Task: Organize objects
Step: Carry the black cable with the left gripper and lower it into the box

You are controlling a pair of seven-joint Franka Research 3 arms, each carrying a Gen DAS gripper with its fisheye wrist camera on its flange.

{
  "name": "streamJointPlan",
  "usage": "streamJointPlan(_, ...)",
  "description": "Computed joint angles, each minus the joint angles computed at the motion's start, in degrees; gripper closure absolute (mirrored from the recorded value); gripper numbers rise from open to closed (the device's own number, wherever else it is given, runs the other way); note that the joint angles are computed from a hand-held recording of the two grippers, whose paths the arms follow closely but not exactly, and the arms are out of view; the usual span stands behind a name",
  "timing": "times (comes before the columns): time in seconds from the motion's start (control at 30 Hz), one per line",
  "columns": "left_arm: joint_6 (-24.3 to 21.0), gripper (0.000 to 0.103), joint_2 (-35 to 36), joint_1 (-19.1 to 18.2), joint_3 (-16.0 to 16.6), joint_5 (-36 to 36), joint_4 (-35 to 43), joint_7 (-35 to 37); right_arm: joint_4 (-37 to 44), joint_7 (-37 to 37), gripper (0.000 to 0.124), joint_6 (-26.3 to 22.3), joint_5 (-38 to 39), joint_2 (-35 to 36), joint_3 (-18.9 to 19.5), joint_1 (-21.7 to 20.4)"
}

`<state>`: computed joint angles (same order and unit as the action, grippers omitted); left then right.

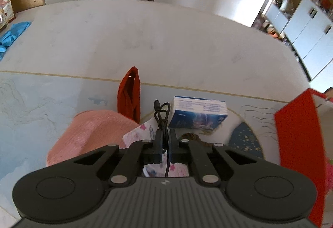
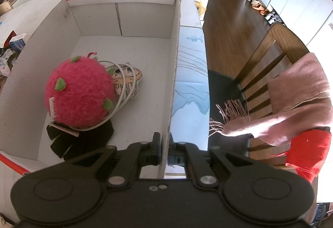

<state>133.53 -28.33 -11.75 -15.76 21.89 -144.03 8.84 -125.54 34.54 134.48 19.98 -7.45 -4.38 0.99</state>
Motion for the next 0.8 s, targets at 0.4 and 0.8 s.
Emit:
streamJointPlan(0.4, 0.57, 0.099, -8.28, -2.97, -3.67, 0.61, 0.54, -3.89, 0.24, -1.36, 0.121, -0.44, 0.83, 0.1, -0.13, 0.05)
streamJointPlan(0.8, 5.94, 0.099, 3.7, -4.68, -6.29, 4.96, 14.04, 0.16, 0.59, -4.18, 0.12, -1.26, 2.93, 0.47, -0.48, -0.19)
